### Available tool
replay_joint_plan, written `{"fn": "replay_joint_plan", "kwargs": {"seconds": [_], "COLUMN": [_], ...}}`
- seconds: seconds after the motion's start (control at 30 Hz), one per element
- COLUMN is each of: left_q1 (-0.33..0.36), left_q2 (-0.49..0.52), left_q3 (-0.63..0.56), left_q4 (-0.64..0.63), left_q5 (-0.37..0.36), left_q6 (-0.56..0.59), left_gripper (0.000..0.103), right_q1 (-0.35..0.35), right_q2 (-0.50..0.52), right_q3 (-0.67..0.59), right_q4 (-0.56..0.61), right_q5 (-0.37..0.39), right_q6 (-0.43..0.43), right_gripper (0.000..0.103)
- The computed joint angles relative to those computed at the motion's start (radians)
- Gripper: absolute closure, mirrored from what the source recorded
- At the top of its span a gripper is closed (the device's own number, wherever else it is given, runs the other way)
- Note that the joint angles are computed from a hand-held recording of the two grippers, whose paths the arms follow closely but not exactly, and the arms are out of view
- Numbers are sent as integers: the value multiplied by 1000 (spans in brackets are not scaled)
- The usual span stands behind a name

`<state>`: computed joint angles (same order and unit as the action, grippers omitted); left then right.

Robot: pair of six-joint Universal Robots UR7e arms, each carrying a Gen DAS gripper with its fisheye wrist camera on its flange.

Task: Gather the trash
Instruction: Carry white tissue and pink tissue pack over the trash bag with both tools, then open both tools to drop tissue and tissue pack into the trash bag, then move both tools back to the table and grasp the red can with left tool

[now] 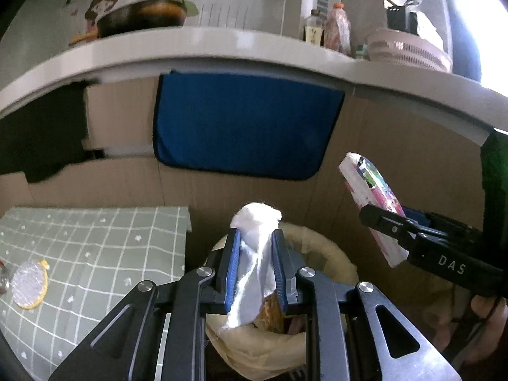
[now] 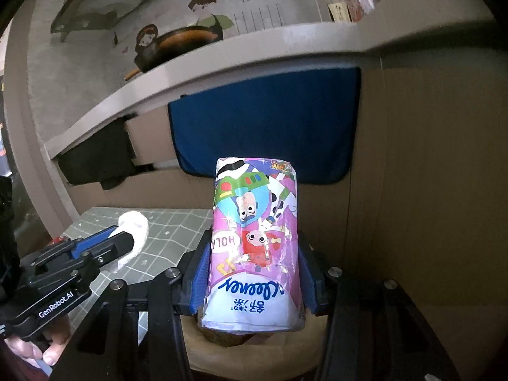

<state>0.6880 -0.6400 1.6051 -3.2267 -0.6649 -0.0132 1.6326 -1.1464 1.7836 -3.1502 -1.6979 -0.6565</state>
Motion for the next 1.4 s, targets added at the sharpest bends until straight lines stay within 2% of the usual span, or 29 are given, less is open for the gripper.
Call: {"fn": "replay_joint_plan", "kwargs": {"seconds": [0.5,0.87,0.93,1.0,1.1,1.13,1.27,1.4], "left_q1": [112,140,146,153,157,156,152,134], "left_q2": [35,52,47,39,24,20,0,-23], "left_q3": [-66,-83,-80,-77,-61,-58,-40,2], "left_q4": [199,238,228,218,186,183,164,100], "left_q5": [-154,-172,-195,-233,-269,-275,-280,-232], "left_q6": [-167,-186,-186,-187,-174,-172,-182,-167], "left_gripper": [82,82,78,61,52,52,51,51], "right_q1": [-40,-59,-61,-62,-66,-67,-69,-66], "right_q2": [94,149,154,161,165,166,162,151], "right_q3": [-78,-125,-128,-132,-133,-132,-127,-110], "right_q4": [88,143,144,142,129,124,109,94], "right_q5": [-54,-83,-87,-90,-88,-88,-74,-57], "right_q6": [30,59,59,64,73,73,71,65], "right_gripper": [58,58,57,54,49,46,43,43]}}
